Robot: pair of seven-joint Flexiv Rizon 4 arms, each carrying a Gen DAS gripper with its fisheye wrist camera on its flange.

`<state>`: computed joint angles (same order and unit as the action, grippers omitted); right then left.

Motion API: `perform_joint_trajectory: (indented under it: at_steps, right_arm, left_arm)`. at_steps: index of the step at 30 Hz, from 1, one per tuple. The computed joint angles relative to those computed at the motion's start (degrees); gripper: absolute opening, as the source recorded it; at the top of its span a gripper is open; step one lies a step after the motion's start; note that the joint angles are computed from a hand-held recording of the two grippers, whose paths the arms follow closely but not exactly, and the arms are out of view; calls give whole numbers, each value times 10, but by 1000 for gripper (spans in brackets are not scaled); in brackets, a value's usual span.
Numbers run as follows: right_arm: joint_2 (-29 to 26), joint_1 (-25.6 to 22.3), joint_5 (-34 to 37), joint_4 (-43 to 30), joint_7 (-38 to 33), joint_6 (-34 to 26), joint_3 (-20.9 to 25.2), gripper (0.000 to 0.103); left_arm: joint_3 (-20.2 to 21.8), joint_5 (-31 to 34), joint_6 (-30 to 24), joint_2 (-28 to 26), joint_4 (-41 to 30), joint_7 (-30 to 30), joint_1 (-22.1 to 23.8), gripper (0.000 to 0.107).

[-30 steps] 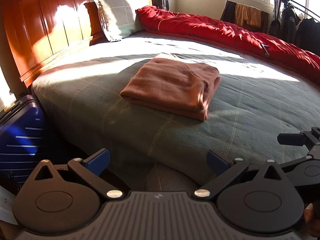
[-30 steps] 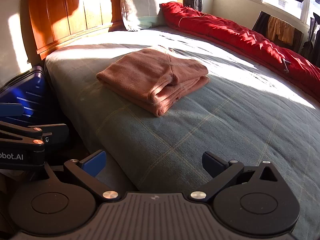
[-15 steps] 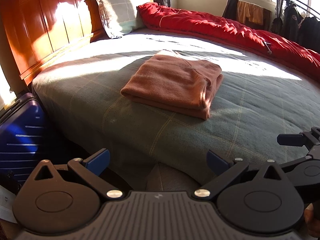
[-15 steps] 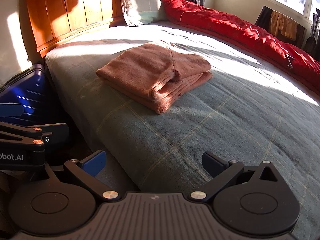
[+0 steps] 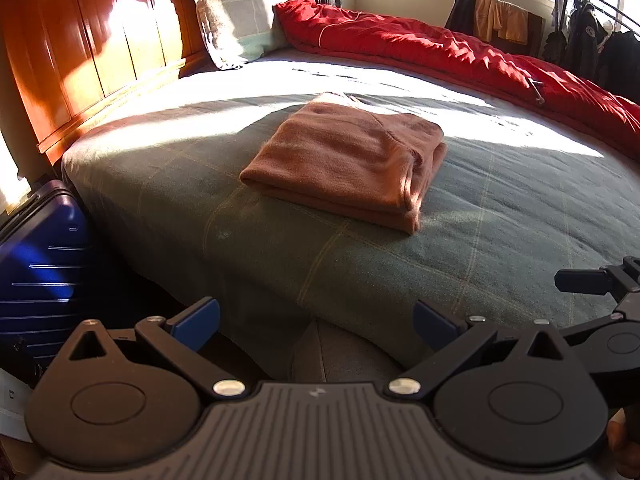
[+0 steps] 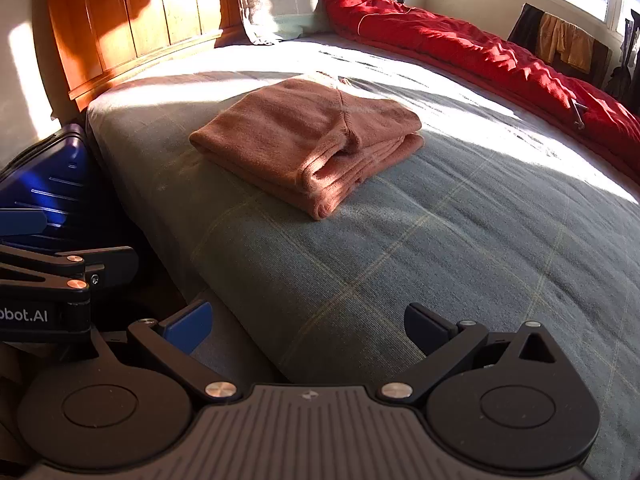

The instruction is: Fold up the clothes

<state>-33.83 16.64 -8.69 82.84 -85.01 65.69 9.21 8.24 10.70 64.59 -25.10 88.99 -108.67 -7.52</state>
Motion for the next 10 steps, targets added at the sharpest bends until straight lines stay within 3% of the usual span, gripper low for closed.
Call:
perform_joint_trajectory:
  at_steps: [10]
  right_arm:
    - [0, -1, 2, 0, 2, 3, 0, 103]
  left_arm:
    - [-1, -3, 11, 1, 5, 0, 2, 102]
